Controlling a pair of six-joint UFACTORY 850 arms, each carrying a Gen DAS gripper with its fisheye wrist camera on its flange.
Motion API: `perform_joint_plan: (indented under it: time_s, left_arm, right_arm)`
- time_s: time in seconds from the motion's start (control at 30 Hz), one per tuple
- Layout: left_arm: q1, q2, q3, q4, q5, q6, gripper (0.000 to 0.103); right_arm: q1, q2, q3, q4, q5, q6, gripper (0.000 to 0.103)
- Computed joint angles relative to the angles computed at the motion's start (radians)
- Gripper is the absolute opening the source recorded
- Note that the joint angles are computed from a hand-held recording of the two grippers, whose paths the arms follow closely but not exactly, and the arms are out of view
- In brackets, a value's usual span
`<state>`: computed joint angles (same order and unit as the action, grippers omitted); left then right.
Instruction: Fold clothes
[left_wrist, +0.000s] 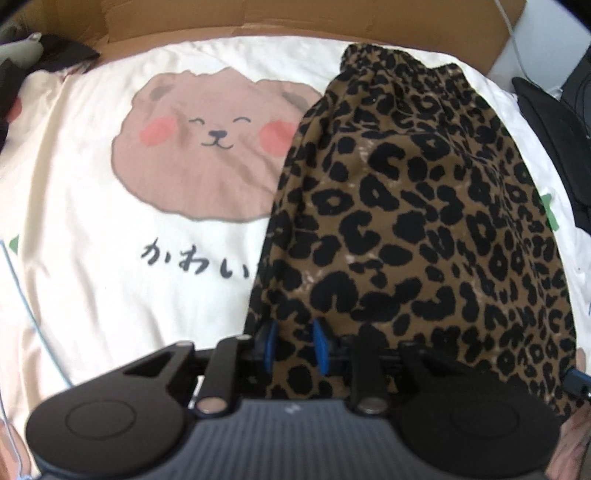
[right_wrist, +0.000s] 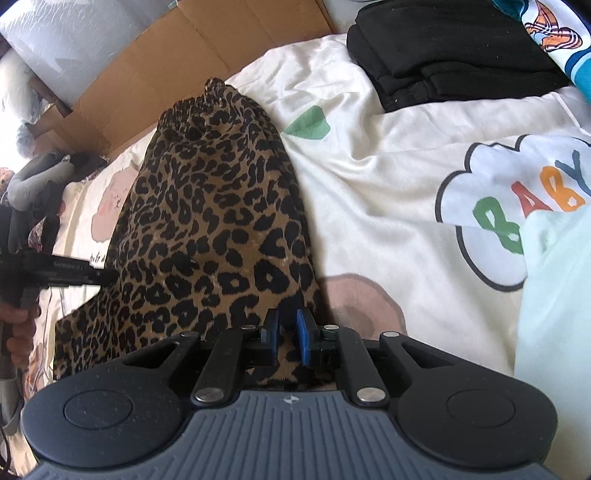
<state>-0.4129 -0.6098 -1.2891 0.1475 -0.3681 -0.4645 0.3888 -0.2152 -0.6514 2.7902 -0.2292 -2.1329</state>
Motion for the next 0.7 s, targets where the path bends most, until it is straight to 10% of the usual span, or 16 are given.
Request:
perform_joint_plan:
  time_s: [0.7]
  left_arm:
    - [0.068,0.253,0.213,0.017,-0.121,-0.219,0.043]
  right_arm:
    - [-0.047,0.055,0.043,-0.158,-0.011,0.270,0.016]
